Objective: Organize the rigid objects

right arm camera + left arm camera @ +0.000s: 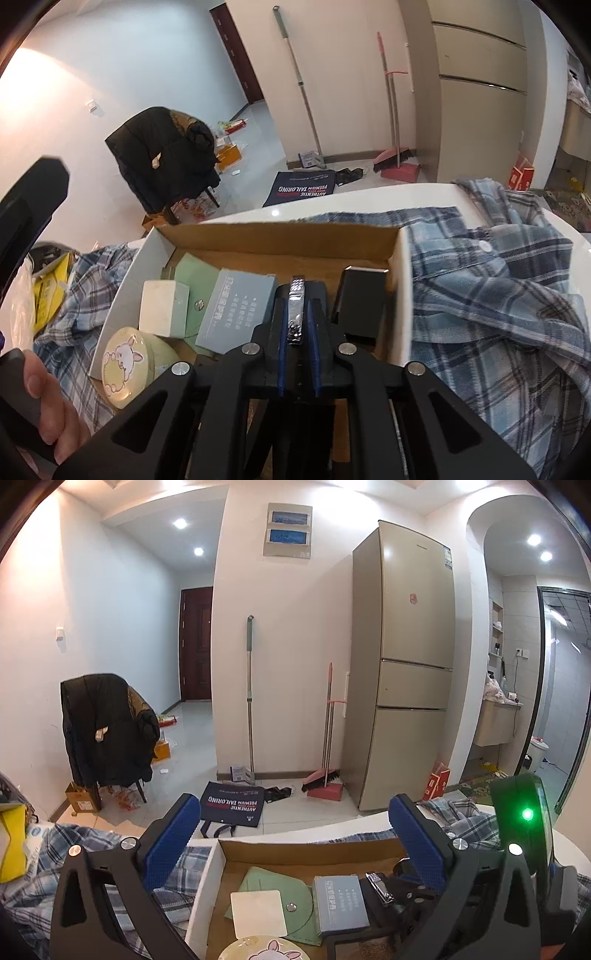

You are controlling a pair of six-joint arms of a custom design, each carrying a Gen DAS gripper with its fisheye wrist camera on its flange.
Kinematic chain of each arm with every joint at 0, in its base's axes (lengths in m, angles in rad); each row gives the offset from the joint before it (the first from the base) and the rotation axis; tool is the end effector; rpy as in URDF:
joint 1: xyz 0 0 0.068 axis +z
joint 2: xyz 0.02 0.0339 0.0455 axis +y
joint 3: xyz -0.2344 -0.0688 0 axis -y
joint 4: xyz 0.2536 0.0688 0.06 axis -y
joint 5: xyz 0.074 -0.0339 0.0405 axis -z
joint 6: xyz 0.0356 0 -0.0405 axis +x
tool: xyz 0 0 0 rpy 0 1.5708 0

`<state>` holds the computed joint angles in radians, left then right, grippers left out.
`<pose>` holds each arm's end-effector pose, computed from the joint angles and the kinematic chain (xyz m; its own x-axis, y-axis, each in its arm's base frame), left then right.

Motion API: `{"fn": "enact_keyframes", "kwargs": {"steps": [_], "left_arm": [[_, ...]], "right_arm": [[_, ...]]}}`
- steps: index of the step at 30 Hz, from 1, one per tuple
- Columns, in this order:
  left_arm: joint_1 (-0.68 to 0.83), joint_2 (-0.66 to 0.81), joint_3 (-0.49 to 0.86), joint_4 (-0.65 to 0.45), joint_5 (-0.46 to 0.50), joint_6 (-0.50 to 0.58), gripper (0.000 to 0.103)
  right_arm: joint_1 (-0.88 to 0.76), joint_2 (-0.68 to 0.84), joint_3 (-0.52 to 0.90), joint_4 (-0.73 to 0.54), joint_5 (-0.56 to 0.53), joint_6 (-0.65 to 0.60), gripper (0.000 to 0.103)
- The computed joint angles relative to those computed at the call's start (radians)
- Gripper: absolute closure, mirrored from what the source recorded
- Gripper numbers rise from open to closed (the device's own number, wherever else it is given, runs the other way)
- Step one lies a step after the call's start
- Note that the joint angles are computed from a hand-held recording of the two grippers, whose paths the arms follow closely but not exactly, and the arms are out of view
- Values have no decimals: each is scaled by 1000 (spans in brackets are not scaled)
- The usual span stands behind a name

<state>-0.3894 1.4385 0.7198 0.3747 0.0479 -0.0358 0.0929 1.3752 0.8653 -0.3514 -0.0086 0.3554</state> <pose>0.2978 -0.1240 0.1871 -0.3269 0.0955 -0.9402 0.4095 0.9110 -0.0498 0.2952 0.0278 0.1889 -0.7424 0.2803 -0.6085 0.1707 0.9574 0.2328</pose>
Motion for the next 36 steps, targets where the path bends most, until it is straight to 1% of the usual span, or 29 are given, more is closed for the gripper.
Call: {"fn": "enact_keyframes", "kwargs": {"steps": [2, 4, 6, 8, 10, 12, 14, 15, 16, 17, 18, 19, 20, 21, 22, 23, 26, 28, 29, 31, 32, 34, 35, 36], "left_arm": [[3, -47, -14, -11, 3, 3, 0], [12, -93, -22, -35, 21, -9, 0], [32, -152, -18, -106, 59, -33, 0], [55, -231, -22, -181, 94, -22, 0], [61, -363, -72, -224, 63, 2, 0], [72, -508, -117, -287, 57, 27, 0], [91, -676, -152, -382, 65, 51, 0], [97, -725, -159, -415, 70, 58, 0], [107, -798, -162, -471, 74, 65, 0], [115, -841, -159, -509, 80, 66, 0], [133, -898, -147, -571, 100, 63, 0], [146, -937, -139, -611, 117, 60, 0], [162, -982, -134, -647, 130, 56, 0], [173, -1005, -130, -667, 139, 55, 0], [189, -1042, -125, -698, 150, 55, 0], [212, -1080, -122, -729, 173, 52, 0], [285, -1179, -123, -783, 246, 24, 0], [364, -1243, -120, -829, 323, 11, 0], [417, -1270, -117, -851, 380, 10, 0], [498, -1334, -114, -900, 459, 33, 0], [506, -1363, -115, -921, 461, 48, 0], [442, -1395, -107, -967, 382, 81, 0], [425, -1406, -98, -998, 353, 92, 0], [443, -1426, -92, -1033, 367, 99, 0]], "right_arm": [[-3, -47, -5, -17, 13, 0, 93], [1, -111, -11, -43, 48, -1, 93], [21, -176, -2, -86, 100, -16, 93], [49, -247, 8, -137, 149, -28, 93], [79, -330, 14, -192, 191, -39, 93], [120, -413, 26, -255, 230, -42, 93], [171, -497, 44, -320, 272, -38, 93], [204, -533, 56, -352, 307, -33, 93], [237, -564, 71, -383, 343, -25, 91], [266, -588, 83, -408, 371, -15, 82], [295, -612, 96, -432, 397, -2, 59], [326, -632, 111, -457, 426, 14, 20], [367, -659, 117, -469, 477, 35, 6], [422, -689, 112, -470, 559, 60, 0], [502, -711, 116, -485, 676, 93, 0], [555, -714, 128, -505, 747, 111, 0], [679, -701, 177, -598, 864, 171, 0], [780, -702, 191, -650, 961, 228, 0], [833, -700, 197, -677, 1013, 260, 0], [942, -694, 215, -761, 1108, 347, 0], [990, -695, 221, -811, 1148, 397, 0], [1102, -663, 255, -953, 1229, 558, 0], [1164, -632, 281, -1063, 1267, 685, 0], [1228, -591, 314, -1200, 1301, 842, 0]]}}
